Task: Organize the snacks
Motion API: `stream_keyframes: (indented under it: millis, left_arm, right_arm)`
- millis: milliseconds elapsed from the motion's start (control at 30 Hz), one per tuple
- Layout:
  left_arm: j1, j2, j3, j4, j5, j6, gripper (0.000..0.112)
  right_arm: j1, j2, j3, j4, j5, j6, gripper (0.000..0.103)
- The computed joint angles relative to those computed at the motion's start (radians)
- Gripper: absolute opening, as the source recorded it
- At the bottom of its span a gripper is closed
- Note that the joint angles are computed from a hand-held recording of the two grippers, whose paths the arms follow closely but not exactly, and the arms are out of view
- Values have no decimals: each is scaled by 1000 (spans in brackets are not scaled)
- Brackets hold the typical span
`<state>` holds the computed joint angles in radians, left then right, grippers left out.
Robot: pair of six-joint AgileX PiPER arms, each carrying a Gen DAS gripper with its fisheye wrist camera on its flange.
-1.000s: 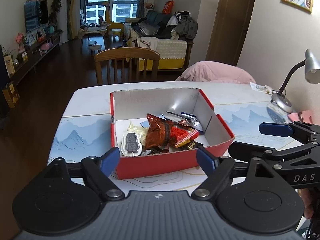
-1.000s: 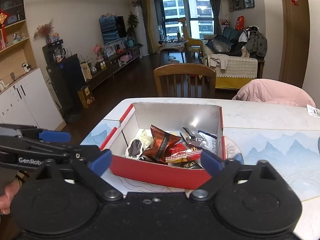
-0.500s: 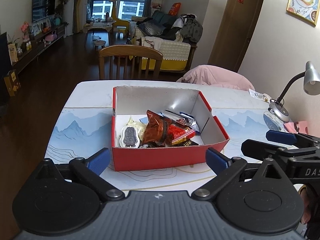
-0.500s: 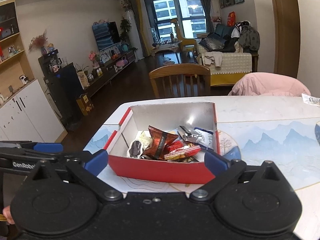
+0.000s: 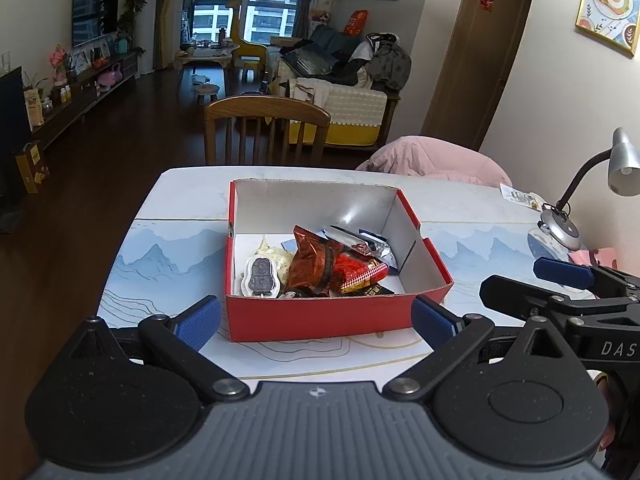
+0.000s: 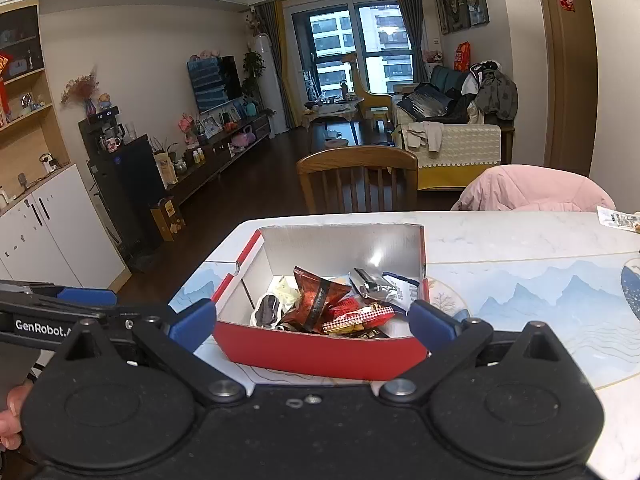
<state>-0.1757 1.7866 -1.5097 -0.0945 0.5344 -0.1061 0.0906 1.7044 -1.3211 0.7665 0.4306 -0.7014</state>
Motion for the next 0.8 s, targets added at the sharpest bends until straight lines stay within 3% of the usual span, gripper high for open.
stream_keyframes:
  millis: [167, 800]
  left_arm:
    - [-6, -11, 7, 19, -2, -13, 102]
    - [-30, -46, 20, 55, -22, -39, 102]
  right_arm:
    - [8, -8, -2, -42, -4, 29, 103]
    - [-9, -21, -2, 20, 7, -11, 103]
